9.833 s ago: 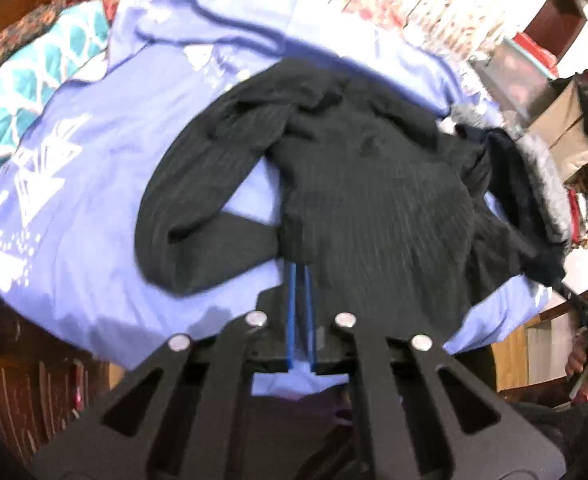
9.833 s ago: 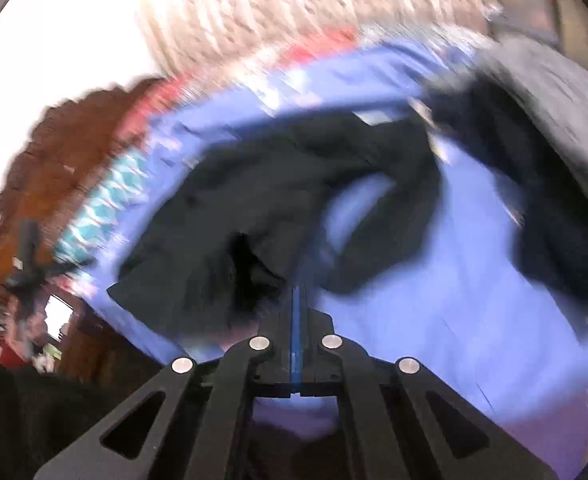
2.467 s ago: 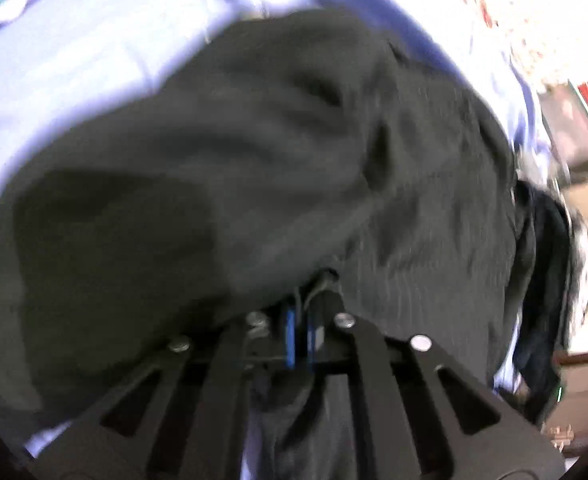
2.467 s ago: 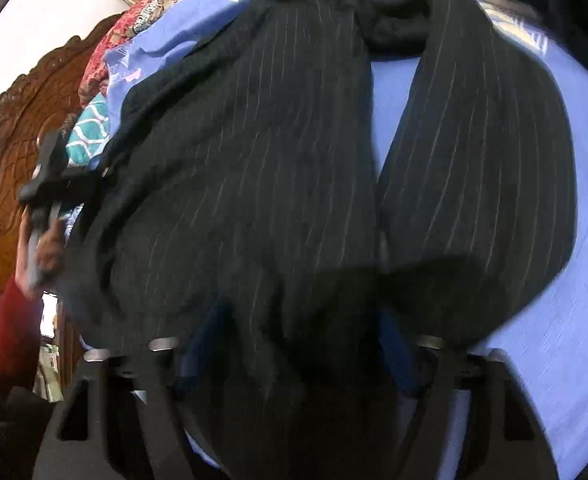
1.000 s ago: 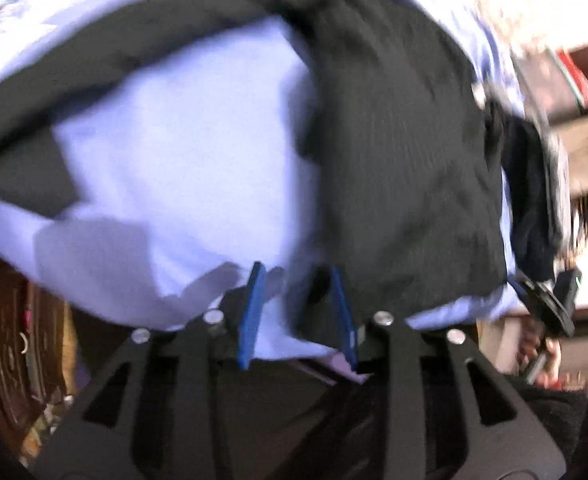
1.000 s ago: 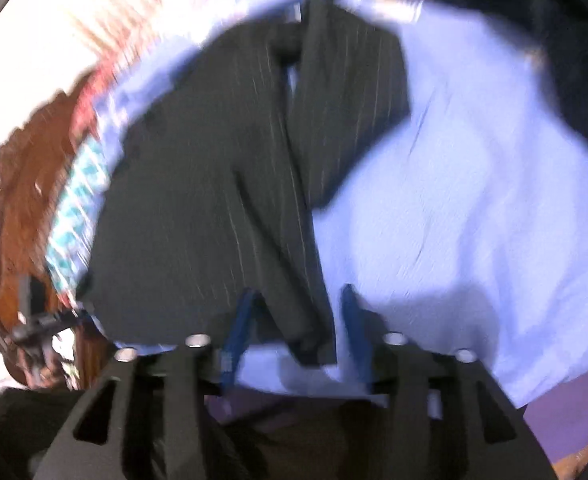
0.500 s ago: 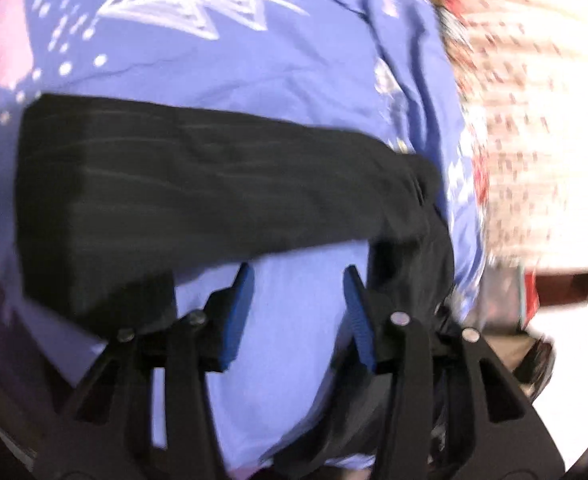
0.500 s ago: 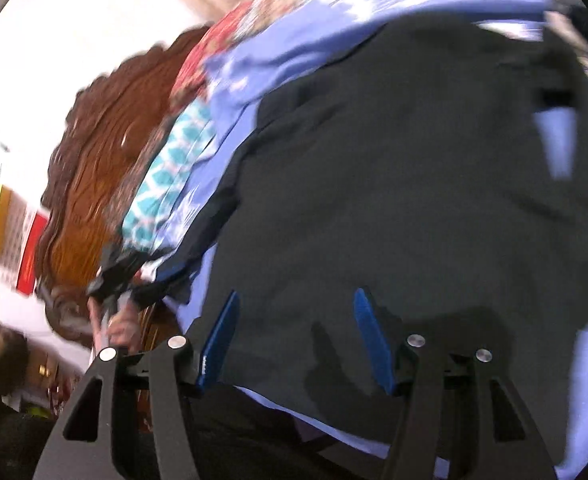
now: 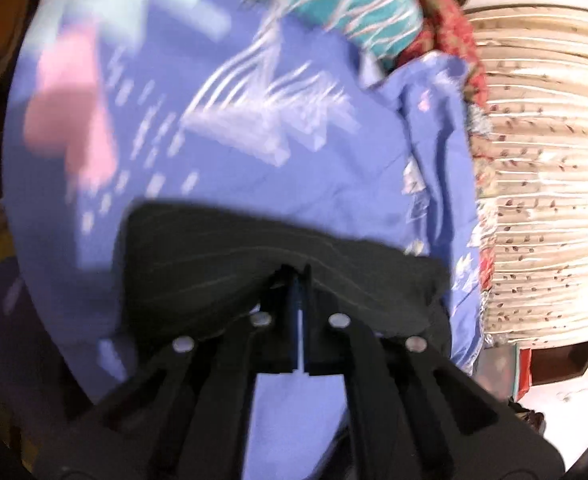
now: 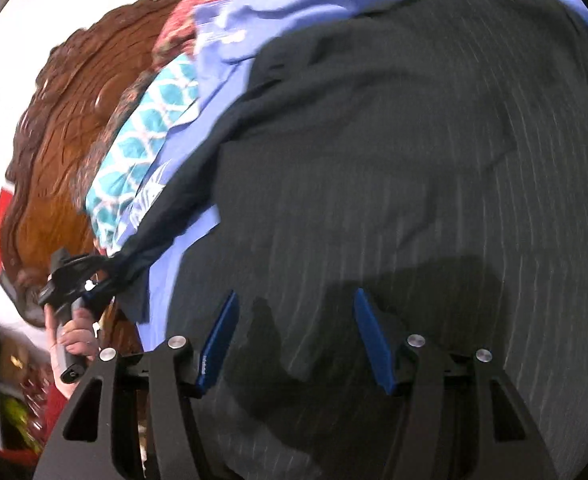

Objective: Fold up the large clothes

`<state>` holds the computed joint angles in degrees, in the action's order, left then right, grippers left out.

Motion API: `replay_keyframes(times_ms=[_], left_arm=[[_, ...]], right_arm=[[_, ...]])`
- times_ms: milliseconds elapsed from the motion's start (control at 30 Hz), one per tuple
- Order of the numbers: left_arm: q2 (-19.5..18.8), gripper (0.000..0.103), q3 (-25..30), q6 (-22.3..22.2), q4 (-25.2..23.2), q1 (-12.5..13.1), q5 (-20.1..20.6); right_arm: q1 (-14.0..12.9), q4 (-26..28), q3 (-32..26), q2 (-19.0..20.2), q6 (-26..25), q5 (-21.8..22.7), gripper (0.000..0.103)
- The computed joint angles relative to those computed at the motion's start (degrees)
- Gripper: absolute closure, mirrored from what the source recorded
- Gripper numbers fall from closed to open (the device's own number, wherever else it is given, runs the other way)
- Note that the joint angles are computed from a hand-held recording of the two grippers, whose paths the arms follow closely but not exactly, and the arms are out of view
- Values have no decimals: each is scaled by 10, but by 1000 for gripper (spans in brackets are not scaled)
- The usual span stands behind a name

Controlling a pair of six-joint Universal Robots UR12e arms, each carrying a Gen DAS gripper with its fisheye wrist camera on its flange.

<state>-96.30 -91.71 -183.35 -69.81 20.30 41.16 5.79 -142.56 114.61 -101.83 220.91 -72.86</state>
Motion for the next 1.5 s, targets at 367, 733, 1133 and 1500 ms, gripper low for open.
replay_keyframes(times_ms=[367, 733, 1133, 1500], left_arm=[[-34, 103, 130, 74, 37, -81, -24], [-52, 95, 227, 418, -214, -324, 40], [-5, 94, 147, 569, -270, -299, 116], [-133, 59, 250, 272, -210, -224, 127]], right_arm=[[-2, -87, 46, -8, 8, 5, 24], [-21, -168, 74, -13, 40, 45, 24], [-52, -127, 103, -77, -30, 88, 24], [-158, -91, 24, -63, -26, -130, 19]])
